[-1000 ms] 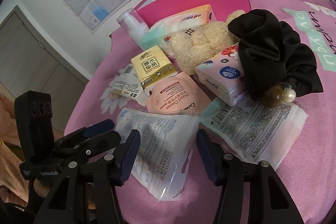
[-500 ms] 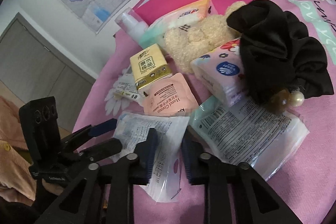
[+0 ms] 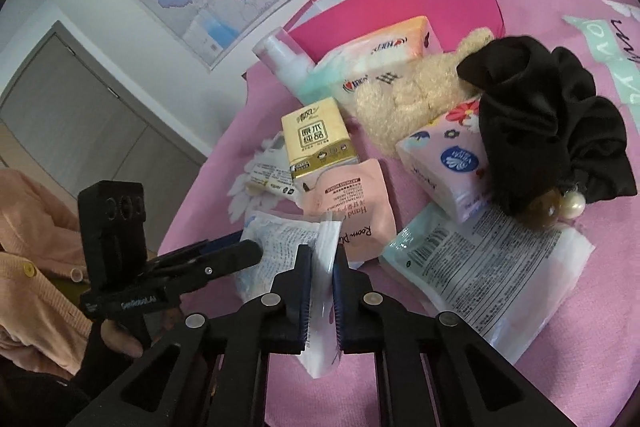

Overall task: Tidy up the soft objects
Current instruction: 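Close the right gripper on the clear plastic packet and lift it, then carry the packet with the right gripper and drop it into the box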

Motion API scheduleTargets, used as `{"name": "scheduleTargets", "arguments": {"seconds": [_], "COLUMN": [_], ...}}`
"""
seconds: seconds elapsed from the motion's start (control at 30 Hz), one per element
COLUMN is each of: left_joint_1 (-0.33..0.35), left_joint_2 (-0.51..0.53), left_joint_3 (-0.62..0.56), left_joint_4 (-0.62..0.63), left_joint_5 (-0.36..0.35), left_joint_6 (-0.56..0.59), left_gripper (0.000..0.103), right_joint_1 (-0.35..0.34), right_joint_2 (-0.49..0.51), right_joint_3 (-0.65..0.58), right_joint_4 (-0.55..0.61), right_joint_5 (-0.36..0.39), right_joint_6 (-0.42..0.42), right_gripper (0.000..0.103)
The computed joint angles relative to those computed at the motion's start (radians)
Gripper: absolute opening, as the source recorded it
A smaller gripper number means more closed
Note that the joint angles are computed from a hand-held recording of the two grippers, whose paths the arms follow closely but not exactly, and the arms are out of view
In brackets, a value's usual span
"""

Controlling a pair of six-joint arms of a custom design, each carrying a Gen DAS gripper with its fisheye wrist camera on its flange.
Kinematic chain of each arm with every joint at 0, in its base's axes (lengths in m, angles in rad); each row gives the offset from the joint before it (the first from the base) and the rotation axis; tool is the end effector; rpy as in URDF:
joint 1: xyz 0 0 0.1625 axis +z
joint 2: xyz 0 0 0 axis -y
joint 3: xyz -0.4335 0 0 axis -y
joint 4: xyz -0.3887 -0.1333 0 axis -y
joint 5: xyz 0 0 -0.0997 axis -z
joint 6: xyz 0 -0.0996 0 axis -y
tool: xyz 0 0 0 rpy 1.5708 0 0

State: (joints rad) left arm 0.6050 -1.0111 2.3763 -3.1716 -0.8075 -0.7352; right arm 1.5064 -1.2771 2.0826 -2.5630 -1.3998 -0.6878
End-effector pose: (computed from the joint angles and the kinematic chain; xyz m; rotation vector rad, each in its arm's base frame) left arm -0.2332 -0.4070 0.1026 0.1785 2.6271 -0.9987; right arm 0.1171 -0.5196 0.2192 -0.9525 2.8768 -0.3593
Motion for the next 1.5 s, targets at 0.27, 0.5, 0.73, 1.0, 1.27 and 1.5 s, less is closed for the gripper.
{"name": "scheduleTargets", "arguments": {"seconds": [0.27, 0.5, 0.73, 1.0, 1.27, 1.5], "left_joint_1": [-0.018, -0.047, -0.057, -0.015, 0.074, 0.151], "left_joint_2": [-0.015, -0.041, -0.059, -0.045, -0.003, 0.055], "left_joint_3": [-0.011, -0.038, -0.086, -0.202, -0.397, -0.573], "left_joint_4": [0.032, 0.048, 0.044, 0.013, 0.037, 0.102], "left_joint_5": [0.028, 0.079, 0.127, 0.156, 0.154, 0.141], "left_joint_6": [0.013, 0.073, 0.166, 0.333, 0.529, 0.631], "left_gripper": [0.043, 0.043, 0.043, 0.043, 0.043, 0.043], "right_joint_1": [-0.011, -0.003, 0.031, 0.084, 0.152, 0.194], "right_joint_2": [-0.016, -0.043, -0.056, -0.01, 0.104, 0.247], "right_joint_3": [0.006, -0.01, -0.039, -0.132, -0.314, -0.534], "right_joint_4": [-0.011, 0.001, -0.012, -0.032, -0.037, 0.015], "right_joint_5": [0.027, 0.084, 0.124, 0.164, 0.168, 0.155], "right_joint_6": [-0.001, -0.026, -0.036, -0.013, 0.03, 0.083], "right_gripper": [0.008, 0.008, 0.008, 0.008, 0.008, 0.008]}}
